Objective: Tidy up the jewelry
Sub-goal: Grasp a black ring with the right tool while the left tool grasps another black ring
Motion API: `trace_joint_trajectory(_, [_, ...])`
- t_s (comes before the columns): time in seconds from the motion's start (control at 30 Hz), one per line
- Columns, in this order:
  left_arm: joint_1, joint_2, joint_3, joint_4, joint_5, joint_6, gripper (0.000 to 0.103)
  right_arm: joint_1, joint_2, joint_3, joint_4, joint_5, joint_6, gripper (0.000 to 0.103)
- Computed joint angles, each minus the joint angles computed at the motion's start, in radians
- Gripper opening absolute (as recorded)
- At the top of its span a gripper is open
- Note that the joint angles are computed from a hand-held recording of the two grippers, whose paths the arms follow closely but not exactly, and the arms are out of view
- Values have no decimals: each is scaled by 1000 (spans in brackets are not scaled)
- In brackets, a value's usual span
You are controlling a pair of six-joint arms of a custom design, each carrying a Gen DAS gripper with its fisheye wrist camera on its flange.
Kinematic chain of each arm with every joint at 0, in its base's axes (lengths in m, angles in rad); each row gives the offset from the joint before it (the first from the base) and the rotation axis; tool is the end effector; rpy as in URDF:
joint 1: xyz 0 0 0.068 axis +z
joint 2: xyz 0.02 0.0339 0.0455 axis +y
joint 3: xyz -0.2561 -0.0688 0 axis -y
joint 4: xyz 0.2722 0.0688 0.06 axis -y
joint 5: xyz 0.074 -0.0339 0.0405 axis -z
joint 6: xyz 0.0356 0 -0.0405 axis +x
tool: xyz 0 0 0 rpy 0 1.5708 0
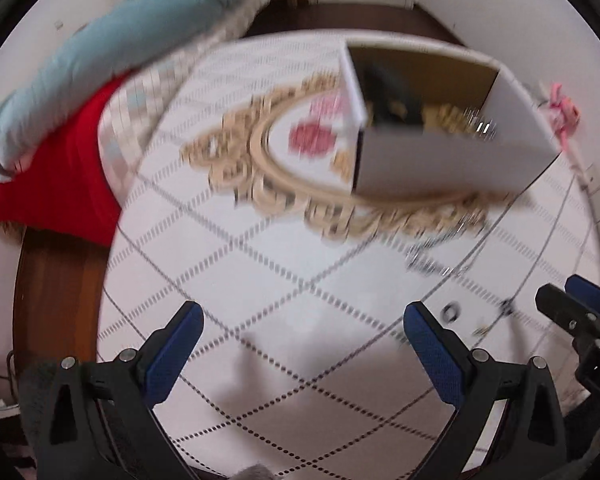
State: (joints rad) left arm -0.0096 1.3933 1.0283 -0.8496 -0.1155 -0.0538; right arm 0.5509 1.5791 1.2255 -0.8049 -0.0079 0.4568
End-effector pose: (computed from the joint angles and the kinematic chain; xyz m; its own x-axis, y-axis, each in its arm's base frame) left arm 0.2886 0.0013 0.2220 -0.9342 -0.0445 -0.3540 -0.0810 0.9927 0.0891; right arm 0.2914 0.1794 0.2312 -0.9327 -0.0553 -0.3564 -0.1279 0.9747 0.1832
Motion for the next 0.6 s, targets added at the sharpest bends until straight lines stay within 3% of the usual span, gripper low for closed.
trace_joint_trajectory(0.3, [10, -1, -85, 31, 2, 11, 102, 74, 63, -58, 101, 17, 17, 39])
trace_joint_trajectory(0.4, [7, 3, -84, 33, 11, 11, 102, 102, 78, -52, 103, 74, 2, 25])
trace_joint_trajectory(0.43, [4, 3, -83, 33, 14, 10, 102, 105, 83, -49, 103, 84, -2, 12])
trace_joint_trajectory(0.6, [-22, 12, -59, 27, 37, -15, 102, 87, 52, -75, 113, 80, 1, 12])
